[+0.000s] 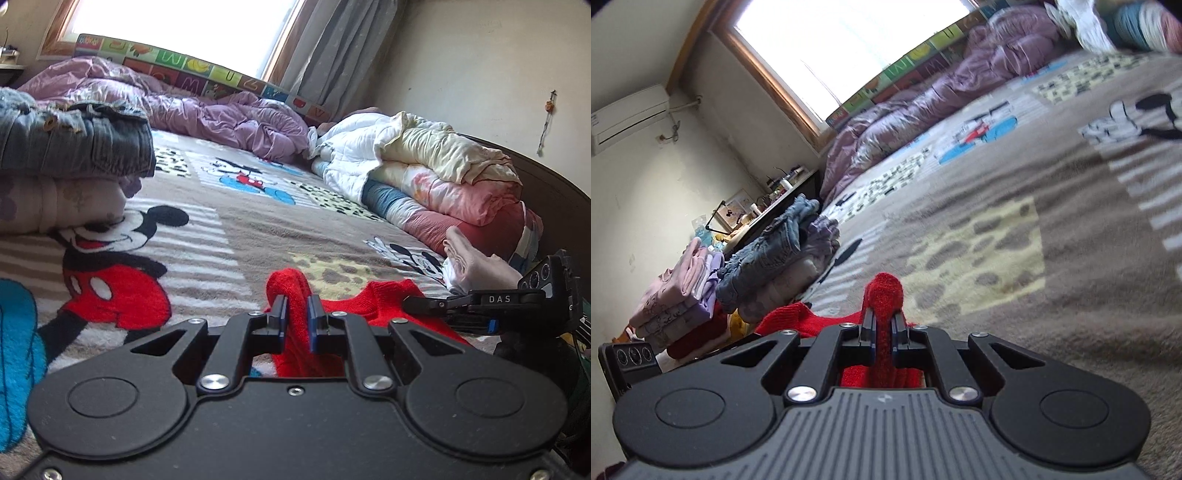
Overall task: Fold clothes
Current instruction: 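Open both grippers and set the flipped red sweater flat on the bed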
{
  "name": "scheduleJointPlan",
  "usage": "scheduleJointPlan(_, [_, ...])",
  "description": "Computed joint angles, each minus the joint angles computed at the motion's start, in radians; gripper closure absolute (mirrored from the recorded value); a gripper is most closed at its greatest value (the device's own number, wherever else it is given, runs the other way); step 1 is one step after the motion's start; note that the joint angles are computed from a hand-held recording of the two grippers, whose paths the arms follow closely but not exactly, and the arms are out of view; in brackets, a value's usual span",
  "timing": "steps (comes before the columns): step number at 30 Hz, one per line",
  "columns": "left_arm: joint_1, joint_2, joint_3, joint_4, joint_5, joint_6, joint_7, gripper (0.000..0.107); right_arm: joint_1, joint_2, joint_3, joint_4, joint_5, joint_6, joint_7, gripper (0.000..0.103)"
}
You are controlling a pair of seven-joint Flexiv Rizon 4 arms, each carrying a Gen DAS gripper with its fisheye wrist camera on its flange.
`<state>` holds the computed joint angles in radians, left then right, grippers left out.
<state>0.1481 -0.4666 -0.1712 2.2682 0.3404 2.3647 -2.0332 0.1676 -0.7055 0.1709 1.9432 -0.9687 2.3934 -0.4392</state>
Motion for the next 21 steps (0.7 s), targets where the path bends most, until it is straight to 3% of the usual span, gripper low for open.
scheduleJointPlan(4, [0.028,0.009,-0.029,-0.011,0.007,-0.086,-0.026,0.097,-0.004,0.003,0.000,0.005,-0.008,-0.013,0.028,0.090])
scheduleJointPlan(7, [0.001,0.024,-0.015,-0.003,-0.032,-0.124,-0.003,0.093,0.005,0.019,-0.002,0.022,0.039,-0.048,0.026,0.065])
scheduleJointPlan(8, [-0.010,0.029,-0.008,0.000,-0.047,-0.130,0.008,0.091,0.006,0.022,0.000,0.027,0.055,-0.057,0.024,0.063])
scheduleJointPlan(13, [-0.030,0.042,0.012,0.026,-0.088,-0.082,0.020,0.081,0.051,0.063,-0.004,0.074,0.212,-0.058,-0.100,0.063])
scheduleJointPlan(17, [-0.159,0.080,0.109,0.084,-0.225,0.029,0.128,0.081,0.136,0.122,-0.033,0.131,0.437,-0.035,-0.299,0.063])
scheduleJointPlan(21, [-0.106,0.124,0.069,0.099,-0.078,0.071,0.112,0.078,0.126,0.164,-0.012,0.185,0.463,0.033,-0.428,0.063])
